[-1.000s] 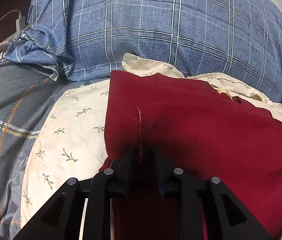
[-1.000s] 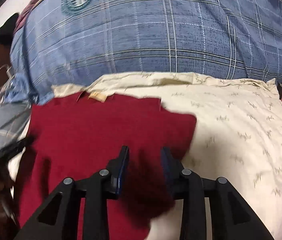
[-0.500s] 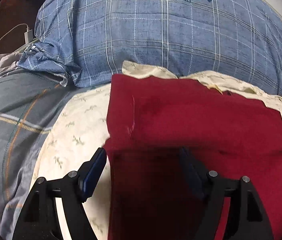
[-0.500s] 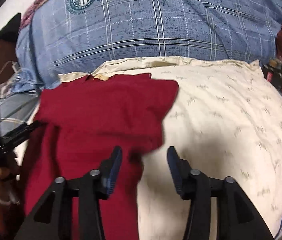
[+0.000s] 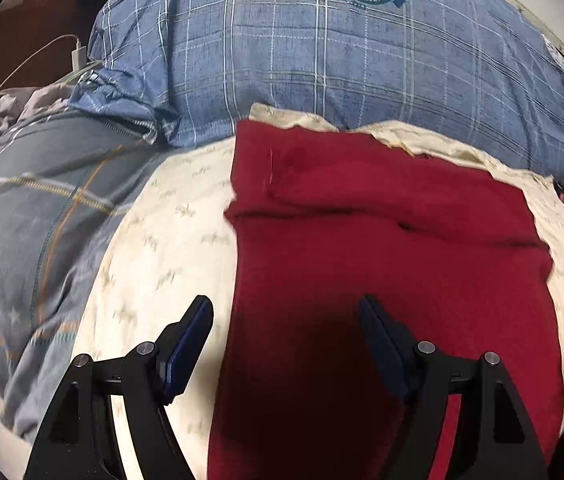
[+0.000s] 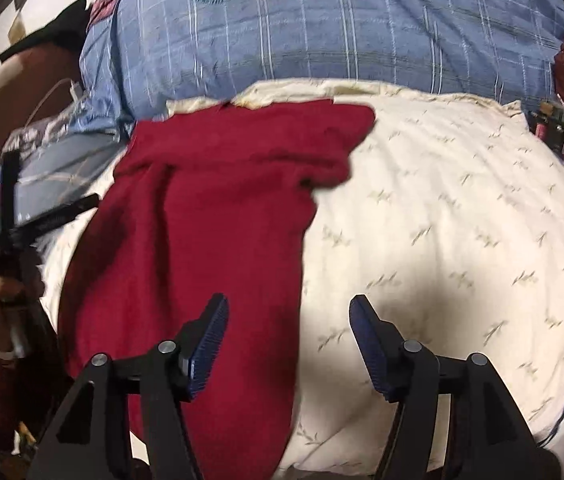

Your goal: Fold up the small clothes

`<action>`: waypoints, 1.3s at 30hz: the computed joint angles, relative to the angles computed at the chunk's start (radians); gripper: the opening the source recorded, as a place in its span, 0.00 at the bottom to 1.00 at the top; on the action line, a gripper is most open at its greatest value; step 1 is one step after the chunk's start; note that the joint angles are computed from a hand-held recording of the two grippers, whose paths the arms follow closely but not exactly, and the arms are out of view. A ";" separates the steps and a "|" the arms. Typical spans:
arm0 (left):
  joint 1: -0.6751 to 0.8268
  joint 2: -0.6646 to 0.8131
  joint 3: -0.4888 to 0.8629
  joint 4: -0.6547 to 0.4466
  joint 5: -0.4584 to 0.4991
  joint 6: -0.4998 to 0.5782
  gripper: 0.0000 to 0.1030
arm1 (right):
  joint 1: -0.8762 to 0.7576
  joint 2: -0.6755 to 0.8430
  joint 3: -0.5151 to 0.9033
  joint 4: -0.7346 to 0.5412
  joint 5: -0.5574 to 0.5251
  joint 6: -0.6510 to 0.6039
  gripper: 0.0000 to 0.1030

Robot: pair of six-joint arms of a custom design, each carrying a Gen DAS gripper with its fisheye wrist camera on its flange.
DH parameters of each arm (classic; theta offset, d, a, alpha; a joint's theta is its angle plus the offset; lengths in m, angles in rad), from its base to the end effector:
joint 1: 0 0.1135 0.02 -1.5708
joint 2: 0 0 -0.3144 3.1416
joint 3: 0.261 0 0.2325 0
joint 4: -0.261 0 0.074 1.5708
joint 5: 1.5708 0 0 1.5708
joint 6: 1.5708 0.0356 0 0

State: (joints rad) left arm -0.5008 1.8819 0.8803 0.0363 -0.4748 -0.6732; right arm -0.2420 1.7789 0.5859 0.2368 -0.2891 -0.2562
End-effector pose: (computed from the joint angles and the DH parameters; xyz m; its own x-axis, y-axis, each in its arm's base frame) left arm 0.3131 -0.1528 0.1691 -0.6878 -0.2557 -0.6794 -0.2943 0.9538 -0.0610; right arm 0.2800 -0.0587 0.1461 -0.7851 -0.0564 -0.6168 -0.1332 0.9879 0.0792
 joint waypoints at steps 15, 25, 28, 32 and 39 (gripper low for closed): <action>-0.189 -0.256 -0.308 -0.117 0.066 -0.278 0.72 | -0.108 0.090 -0.085 -0.079 -0.176 -0.163 0.62; -0.241 -0.273 -0.374 -0.148 0.106 -0.384 0.72 | -0.144 0.091 -0.132 -0.141 -0.231 -0.283 0.62; -0.227 -0.265 -0.382 -0.121 0.137 -0.383 0.72 | -0.155 0.125 -0.116 -0.157 -0.240 -0.279 0.62; -0.200 -0.251 -0.412 -0.051 0.176 -0.375 0.72 | -0.146 0.147 -0.108 -0.170 -0.248 -0.286 0.63; -0.160 -0.274 -0.446 0.042 0.269 -0.326 0.58 | -0.155 0.147 -0.086 -0.226 -0.285 -0.323 0.60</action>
State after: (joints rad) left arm -0.6605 1.6083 0.4340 0.0783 -0.2061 -0.9994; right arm -0.3973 1.9260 0.5003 0.0109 -0.5745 -0.5791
